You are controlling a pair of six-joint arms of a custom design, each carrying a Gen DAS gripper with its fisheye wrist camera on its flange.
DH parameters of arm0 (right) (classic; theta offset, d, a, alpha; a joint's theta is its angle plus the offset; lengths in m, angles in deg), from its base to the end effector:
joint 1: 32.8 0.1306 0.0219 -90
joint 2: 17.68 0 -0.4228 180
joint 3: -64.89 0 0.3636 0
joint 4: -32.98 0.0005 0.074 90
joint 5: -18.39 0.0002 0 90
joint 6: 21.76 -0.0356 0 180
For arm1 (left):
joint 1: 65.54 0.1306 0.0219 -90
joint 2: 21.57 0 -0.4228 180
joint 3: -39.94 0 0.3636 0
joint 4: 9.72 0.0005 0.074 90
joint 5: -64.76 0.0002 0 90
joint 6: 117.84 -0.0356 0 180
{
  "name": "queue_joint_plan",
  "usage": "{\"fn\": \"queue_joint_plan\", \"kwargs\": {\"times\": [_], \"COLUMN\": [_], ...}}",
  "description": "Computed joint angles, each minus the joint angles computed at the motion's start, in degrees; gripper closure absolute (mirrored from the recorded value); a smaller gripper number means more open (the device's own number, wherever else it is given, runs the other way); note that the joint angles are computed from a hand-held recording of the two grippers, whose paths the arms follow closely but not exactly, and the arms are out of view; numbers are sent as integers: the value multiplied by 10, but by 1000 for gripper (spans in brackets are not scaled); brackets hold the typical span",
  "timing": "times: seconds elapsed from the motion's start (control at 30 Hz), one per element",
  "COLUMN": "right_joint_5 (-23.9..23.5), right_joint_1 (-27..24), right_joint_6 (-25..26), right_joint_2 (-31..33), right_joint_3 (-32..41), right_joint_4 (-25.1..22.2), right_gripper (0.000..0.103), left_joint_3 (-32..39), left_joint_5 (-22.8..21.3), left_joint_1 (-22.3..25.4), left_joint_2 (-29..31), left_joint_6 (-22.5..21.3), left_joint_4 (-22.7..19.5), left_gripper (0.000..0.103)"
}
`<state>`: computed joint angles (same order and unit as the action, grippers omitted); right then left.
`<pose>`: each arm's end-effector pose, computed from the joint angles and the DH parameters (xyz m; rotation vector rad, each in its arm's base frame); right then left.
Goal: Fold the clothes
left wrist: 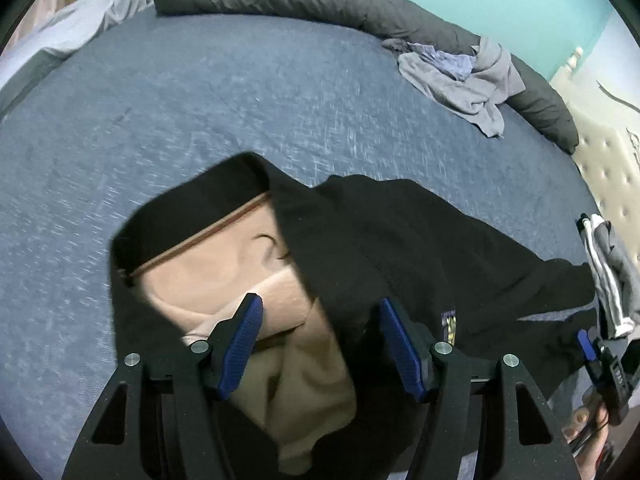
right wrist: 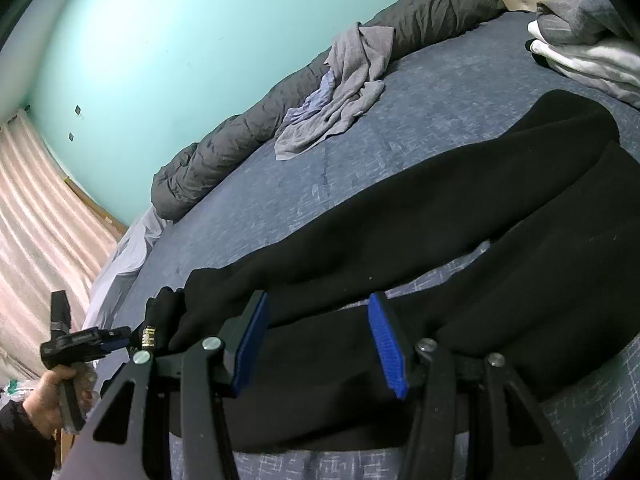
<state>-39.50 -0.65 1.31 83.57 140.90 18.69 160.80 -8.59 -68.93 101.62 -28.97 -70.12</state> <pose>0.4451 0.2568 0.3238 0.9180 1.9585 0.3683 0.6642 -0.0501 0.3735 0.1981 2.6391 -0.3996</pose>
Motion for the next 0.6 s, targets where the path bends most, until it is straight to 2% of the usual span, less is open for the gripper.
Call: {"fn": "queue_joint_plan", "kwargs": {"times": [0.03, 0.07, 0.1, 0.17, 0.27, 0.47, 0.6], "right_joint_5": [0, 0, -1, -3, -8, -13, -14], "right_joint_1": [-1, -2, -3, -4, -5, -3, -3], "right_joint_6": [-2, -3, -4, -3, -1, 5, 5], "right_joint_2": [-1, -1, -1, -1, 2, 8, 10], "right_joint_3": [-2, -3, -4, -4, -2, 6, 6], "right_joint_4": [1, 2, 2, 3, 3, -2, -4], "right_gripper": [51, 51, 51, 51, 50, 50, 50], "left_joint_3": [5, 13, 20, 33, 39, 49, 94], "left_joint_5": [2, 4, 6, 9, 12, 13, 7], "left_joint_1": [-1, -2, -3, -4, -5, 6, 24], "left_joint_2": [4, 9, 14, 22, 22, 3, 4], "left_joint_6": [2, 2, 1, -2, -17, -25, -16], "left_joint_4": [-1, -5, -9, -18, -19, 0, 1], "left_gripper": [45, 59, 68, 76, 98, 100, 101]}}
